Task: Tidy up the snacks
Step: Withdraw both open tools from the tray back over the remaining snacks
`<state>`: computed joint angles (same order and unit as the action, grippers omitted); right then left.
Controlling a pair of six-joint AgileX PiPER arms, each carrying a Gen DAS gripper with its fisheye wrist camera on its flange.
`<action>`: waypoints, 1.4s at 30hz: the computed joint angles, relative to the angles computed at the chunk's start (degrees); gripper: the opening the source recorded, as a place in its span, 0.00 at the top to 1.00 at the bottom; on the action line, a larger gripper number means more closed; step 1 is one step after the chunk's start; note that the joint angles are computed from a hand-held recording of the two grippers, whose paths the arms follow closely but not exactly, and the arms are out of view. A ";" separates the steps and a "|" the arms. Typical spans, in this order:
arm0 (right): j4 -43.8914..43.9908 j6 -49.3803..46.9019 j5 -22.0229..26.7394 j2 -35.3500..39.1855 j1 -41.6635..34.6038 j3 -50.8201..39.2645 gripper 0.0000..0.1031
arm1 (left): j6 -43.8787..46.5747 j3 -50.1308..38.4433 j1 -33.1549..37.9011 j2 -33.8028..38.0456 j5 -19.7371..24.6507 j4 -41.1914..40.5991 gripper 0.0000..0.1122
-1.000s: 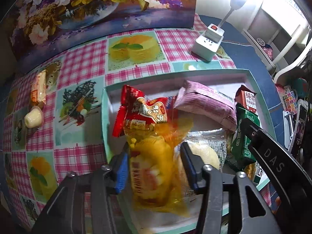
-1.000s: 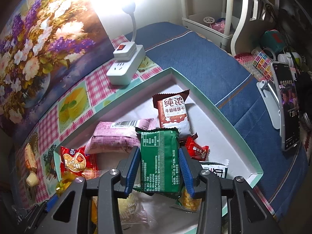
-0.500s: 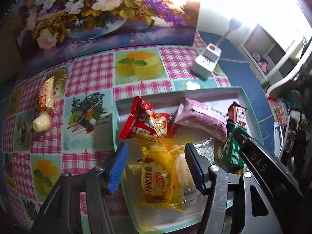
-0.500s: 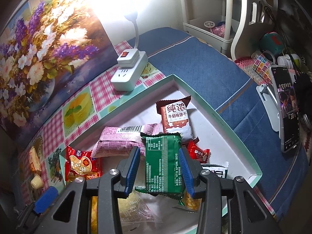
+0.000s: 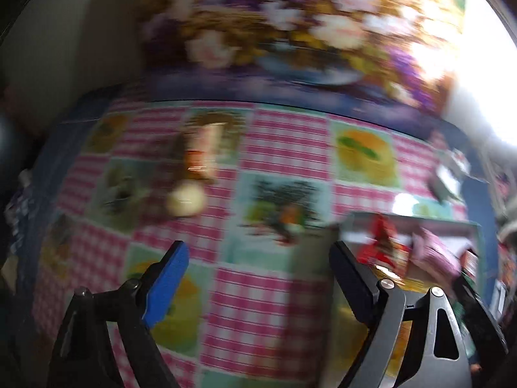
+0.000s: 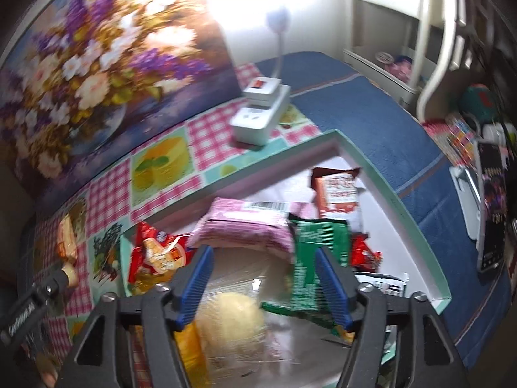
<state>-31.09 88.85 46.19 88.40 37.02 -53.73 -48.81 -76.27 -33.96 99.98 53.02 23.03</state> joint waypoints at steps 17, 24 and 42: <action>-5.40 -0.02 1.26 4.84 5.80 -6.09 0.12 | -7.13 5.21 7.87 -1.19 -1.02 2.02 0.21; -6.72 0.69 1.40 5.63 6.66 -6.91 0.00 | -7.53 6.43 10.74 -2.43 -2.07 0.93 0.21; -12.53 1.43 2.92 9.63 9.50 -15.64 0.00 | -2.20 7.10 18.28 -3.08 -5.48 -0.85 0.21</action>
<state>-43.63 90.28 49.11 98.03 46.52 -69.37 -51.01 -69.17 -15.68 96.90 47.54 22.18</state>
